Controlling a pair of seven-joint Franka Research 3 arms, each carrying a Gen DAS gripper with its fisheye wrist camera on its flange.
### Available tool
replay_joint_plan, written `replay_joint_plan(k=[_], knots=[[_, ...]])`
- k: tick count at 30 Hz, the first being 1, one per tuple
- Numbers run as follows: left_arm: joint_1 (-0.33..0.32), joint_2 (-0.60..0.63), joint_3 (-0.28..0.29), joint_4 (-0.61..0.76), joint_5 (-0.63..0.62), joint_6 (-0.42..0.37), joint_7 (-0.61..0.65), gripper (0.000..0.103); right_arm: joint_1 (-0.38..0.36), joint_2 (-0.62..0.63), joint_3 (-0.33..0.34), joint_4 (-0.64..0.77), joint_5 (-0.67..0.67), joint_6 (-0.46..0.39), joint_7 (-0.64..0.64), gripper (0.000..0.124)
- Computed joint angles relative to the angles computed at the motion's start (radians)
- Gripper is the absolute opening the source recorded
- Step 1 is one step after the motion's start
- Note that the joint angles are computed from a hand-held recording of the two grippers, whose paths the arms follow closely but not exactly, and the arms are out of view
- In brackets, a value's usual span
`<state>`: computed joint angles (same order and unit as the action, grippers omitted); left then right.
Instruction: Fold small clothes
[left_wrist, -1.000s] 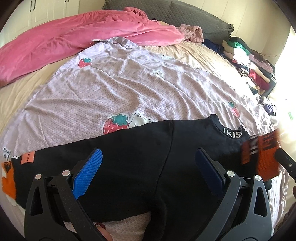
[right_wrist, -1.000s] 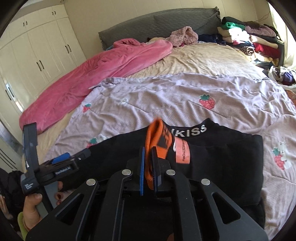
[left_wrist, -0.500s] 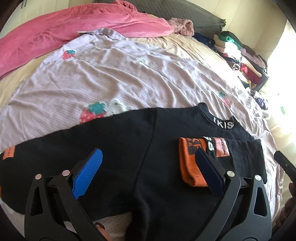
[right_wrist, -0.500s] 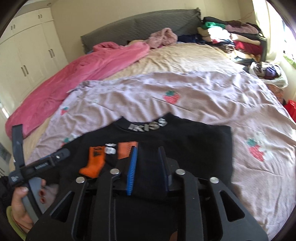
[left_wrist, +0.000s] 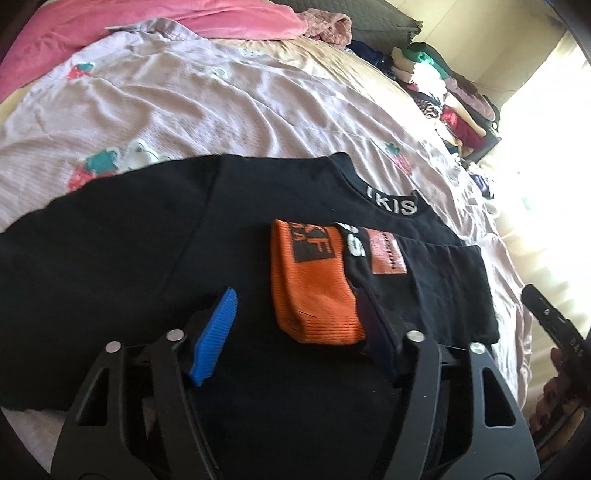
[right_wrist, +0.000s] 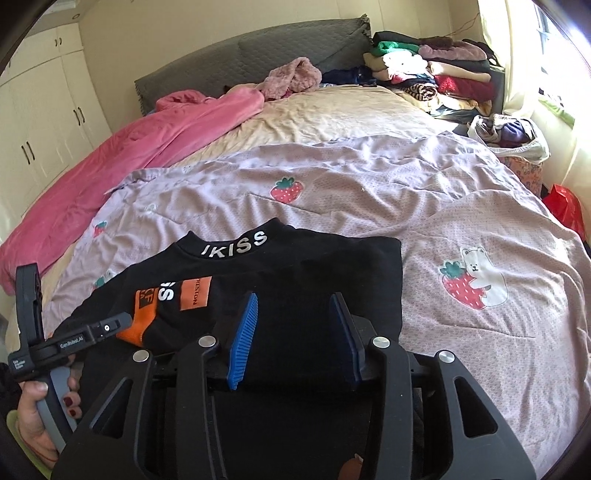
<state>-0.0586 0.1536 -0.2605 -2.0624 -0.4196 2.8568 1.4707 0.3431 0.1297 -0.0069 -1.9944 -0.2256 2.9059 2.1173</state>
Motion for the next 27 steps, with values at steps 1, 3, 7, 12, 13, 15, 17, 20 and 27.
replay_joint_plan(k=[1, 3, 7, 12, 13, 15, 17, 20, 27], knots=[[0.001, 0.002, -0.005, 0.0, -0.011, 0.002, 0.006, 0.057, -0.003, 0.001, 0.003, -0.004, 0.011, 0.003, -0.006, 0.04], [-0.002, 0.004, -0.007, 0.003, -0.014, -0.007, -0.005, 0.057, -0.008, 0.002, 0.01, -0.008, 0.04, 0.002, -0.025, 0.04], [-0.019, 0.014, -0.006, 0.008, 0.011, -0.001, -0.022, 0.056, -0.003, 0.008, 0.01, -0.009, 0.063, 0.004, -0.052, 0.04], [-0.047, 0.044, 0.017, 0.022, 0.13, 0.026, -0.108, 0.039, -0.007, 0.012, 0.004, -0.019, 0.084, 0.014, -0.049, 0.04], [-0.056, 0.047, 0.028, 0.022, 0.173, 0.033, -0.143, 0.033, -0.011, 0.011, 0.006, -0.024, 0.097, 0.018, -0.056, 0.04], [-0.071, 0.052, 0.047, 0.023, 0.264, 0.053, -0.214, 0.017, -0.013, 0.013, 0.008, -0.025, 0.114, 0.014, -0.067, 0.04], [-0.045, 0.049, 0.023, 0.016, 0.261, 0.07, -0.204, 0.011, -0.008, 0.013, 0.0, -0.025, 0.102, 0.008, -0.055, 0.04], [-0.013, 0.031, -0.009, -0.006, 0.234, 0.121, -0.173, 0.006, -0.008, 0.009, 0.001, -0.032, 0.106, 0.014, -0.051, 0.04], [-0.001, -0.03, -0.021, -0.055, 0.224, 0.204, -0.144, 0.004, -0.014, -0.013, 0.001, -0.052, 0.098, 0.023, -0.047, 0.04]])
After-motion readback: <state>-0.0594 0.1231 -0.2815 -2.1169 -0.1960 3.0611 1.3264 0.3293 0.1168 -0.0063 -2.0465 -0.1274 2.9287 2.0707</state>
